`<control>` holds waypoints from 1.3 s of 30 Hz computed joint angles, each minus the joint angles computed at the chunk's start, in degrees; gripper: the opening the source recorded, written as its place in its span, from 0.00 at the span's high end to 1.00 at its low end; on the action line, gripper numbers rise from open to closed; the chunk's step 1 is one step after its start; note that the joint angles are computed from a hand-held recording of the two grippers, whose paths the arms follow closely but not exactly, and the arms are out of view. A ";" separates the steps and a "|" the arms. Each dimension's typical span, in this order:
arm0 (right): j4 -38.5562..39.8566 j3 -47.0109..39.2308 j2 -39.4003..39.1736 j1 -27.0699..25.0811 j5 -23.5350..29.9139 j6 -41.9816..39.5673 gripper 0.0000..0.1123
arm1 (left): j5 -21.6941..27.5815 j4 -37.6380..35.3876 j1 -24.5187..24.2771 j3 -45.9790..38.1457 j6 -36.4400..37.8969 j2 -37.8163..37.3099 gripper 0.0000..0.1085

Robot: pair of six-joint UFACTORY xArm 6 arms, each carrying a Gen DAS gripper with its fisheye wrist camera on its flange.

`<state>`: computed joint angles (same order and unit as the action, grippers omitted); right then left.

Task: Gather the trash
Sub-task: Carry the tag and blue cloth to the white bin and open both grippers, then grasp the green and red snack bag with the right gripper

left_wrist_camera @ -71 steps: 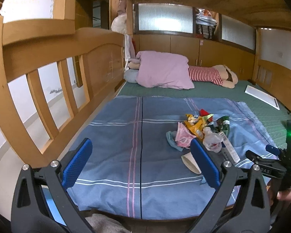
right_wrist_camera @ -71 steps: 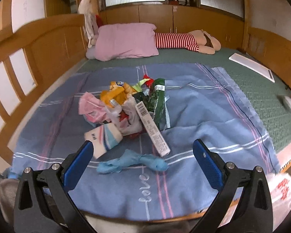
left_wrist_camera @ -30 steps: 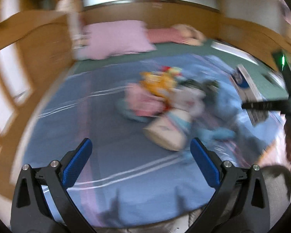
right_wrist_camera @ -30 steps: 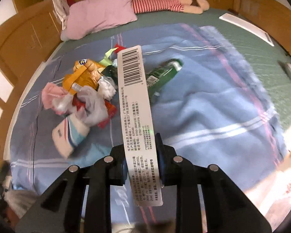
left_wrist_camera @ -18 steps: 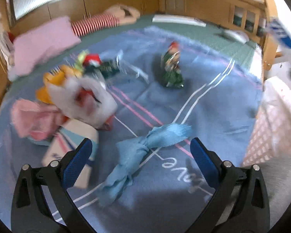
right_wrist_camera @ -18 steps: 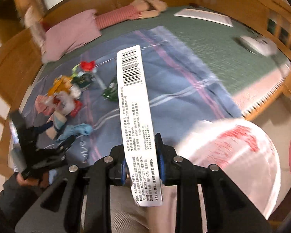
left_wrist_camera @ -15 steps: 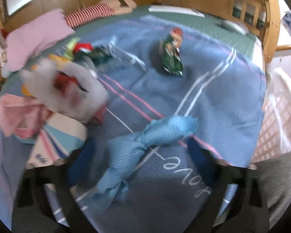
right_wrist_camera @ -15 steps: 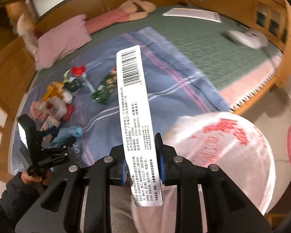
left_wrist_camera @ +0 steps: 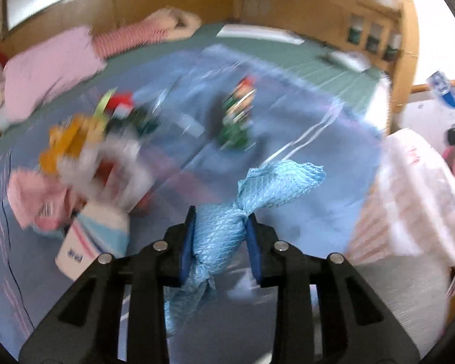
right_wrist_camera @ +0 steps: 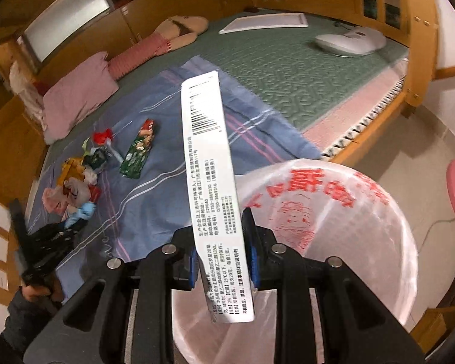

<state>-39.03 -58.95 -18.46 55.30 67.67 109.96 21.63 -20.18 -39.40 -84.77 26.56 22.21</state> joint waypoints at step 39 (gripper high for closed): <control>-4.34 -5.00 1.28 4.17 2.98 -5.63 0.42 | -8.23 16.93 -11.38 5.82 -25.42 -11.48 0.08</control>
